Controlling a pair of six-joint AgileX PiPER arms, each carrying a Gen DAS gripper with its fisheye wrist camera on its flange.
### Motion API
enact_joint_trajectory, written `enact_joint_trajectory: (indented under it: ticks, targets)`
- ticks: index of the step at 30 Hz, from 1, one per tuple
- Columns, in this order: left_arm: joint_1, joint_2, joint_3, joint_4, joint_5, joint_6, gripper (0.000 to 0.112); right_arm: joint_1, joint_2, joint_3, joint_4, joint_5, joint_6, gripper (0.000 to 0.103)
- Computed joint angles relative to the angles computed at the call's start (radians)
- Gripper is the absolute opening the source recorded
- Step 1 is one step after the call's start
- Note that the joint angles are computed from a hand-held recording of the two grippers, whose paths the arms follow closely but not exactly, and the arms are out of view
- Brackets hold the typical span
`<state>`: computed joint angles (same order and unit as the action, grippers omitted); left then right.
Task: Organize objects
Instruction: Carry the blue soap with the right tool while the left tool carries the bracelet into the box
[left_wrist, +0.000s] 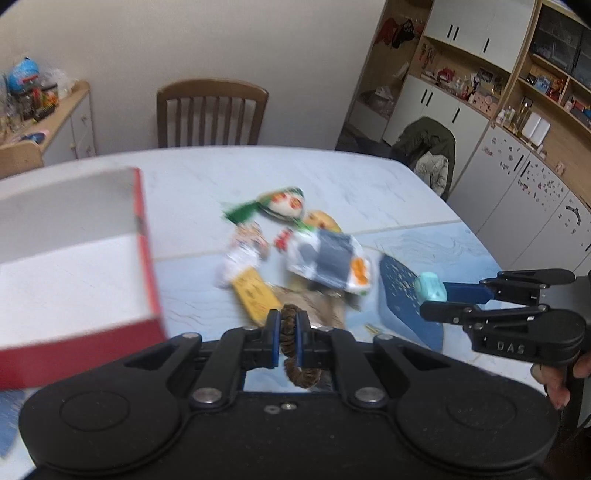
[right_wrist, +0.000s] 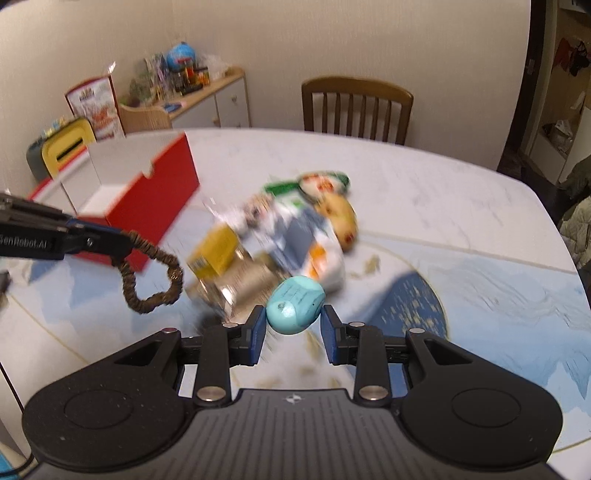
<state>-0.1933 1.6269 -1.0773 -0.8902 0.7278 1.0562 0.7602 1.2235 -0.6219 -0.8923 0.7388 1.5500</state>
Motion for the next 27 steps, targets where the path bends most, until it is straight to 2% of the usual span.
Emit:
enact_joint_trajectory:
  ticks: [6,12,22,27]
  targets:
    - [0.160,0.041,-0.126,0.003,0.118,0.059,0.006,0.006,0.119,-0.211,0.009,0.028,-0.074,0.031]
    - [0.280,0.139,-0.289,0.031,0.223,0.059,0.006,0.017,0.285,-0.444,0.039,0.032,-0.168,0.031]
    - [0.375,0.367,-0.602,0.119,0.314,-0.017,0.006,0.014,0.640,-0.884,0.188,0.049,-0.415,0.031]
    - [0.385,0.490,-0.770,0.193,0.357,-0.077,0.006,-0.006,0.815,-1.123,0.299,0.106,-0.549,0.031]
